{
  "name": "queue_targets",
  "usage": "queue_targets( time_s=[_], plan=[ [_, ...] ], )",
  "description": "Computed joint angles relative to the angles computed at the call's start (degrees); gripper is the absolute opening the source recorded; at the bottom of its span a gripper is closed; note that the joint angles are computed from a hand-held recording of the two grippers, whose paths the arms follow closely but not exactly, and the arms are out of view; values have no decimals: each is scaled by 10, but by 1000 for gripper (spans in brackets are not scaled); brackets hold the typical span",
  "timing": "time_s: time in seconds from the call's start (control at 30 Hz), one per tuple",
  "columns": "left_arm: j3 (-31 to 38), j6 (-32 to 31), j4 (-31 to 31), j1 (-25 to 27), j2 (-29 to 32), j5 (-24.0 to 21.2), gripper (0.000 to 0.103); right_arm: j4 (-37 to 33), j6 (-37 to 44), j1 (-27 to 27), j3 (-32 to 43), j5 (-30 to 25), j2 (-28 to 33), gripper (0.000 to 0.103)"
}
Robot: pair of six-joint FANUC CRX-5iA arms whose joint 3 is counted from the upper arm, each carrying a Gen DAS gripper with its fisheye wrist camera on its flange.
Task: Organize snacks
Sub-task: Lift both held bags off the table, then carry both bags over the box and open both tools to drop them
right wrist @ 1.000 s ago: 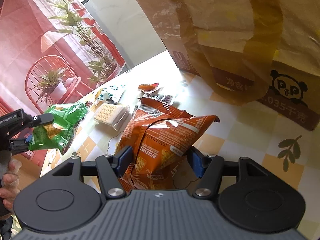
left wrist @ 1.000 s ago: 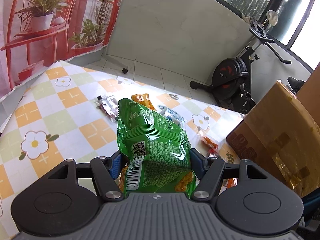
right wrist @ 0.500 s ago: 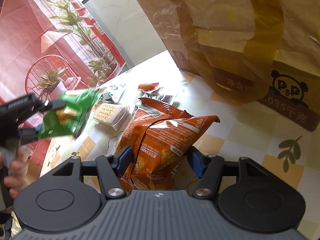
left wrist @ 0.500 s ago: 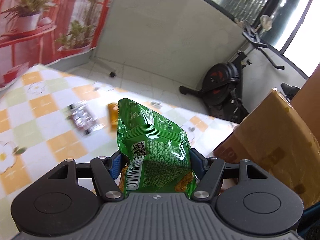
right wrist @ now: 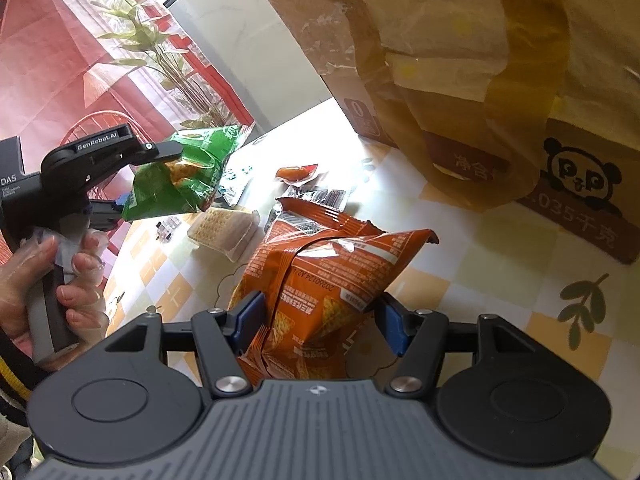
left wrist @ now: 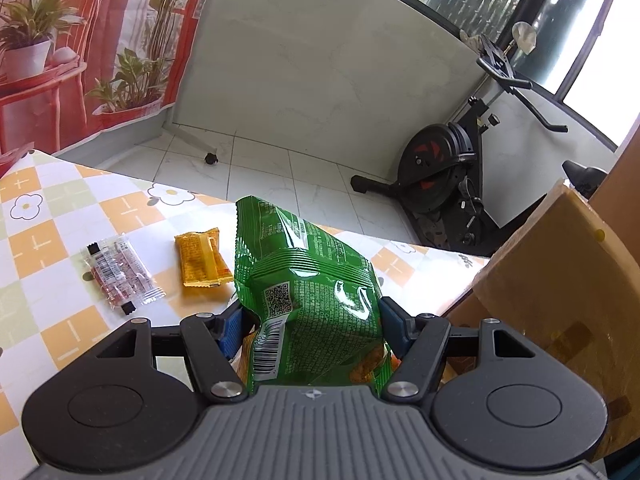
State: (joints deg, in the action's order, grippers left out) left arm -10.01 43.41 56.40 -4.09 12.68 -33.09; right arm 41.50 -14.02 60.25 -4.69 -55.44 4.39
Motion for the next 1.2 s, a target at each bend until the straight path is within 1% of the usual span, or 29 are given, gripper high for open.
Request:
queue_targets(
  time_s=[0.17, 0.6, 0.73, 0.8, 0.87, 0.97, 1.13, 1.2],
  plan=[
    [0, 13, -10, 9, -3, -4, 70, 2, -4, 0, 0, -1, 0, 63],
    [-2, 17, -15, 13, -10, -11, 70, 3, 4, 2, 7, -11, 6, 63],
    [0, 27, -26, 15, -12, -15, 70, 2, 6, 1, 9, -12, 7, 65],
    [-7, 19, -22, 19, -19, -18, 70, -2, 9, -1, 13, -15, 9, 69],
    [-22, 0, -11, 24, -30, -20, 70, -6, 3, -6, 14, -10, 10, 70],
    [-40, -11, -14, 36, -46, -22, 70, -9, 1, -11, 20, -7, 16, 74],
    [-54, 7, -30, 57, -58, -28, 70, -22, -2, -18, 29, 3, 24, 76],
    [-58, 14, -31, 62, -62, -29, 70, -22, -9, -20, 27, 12, 23, 72]
  ],
)
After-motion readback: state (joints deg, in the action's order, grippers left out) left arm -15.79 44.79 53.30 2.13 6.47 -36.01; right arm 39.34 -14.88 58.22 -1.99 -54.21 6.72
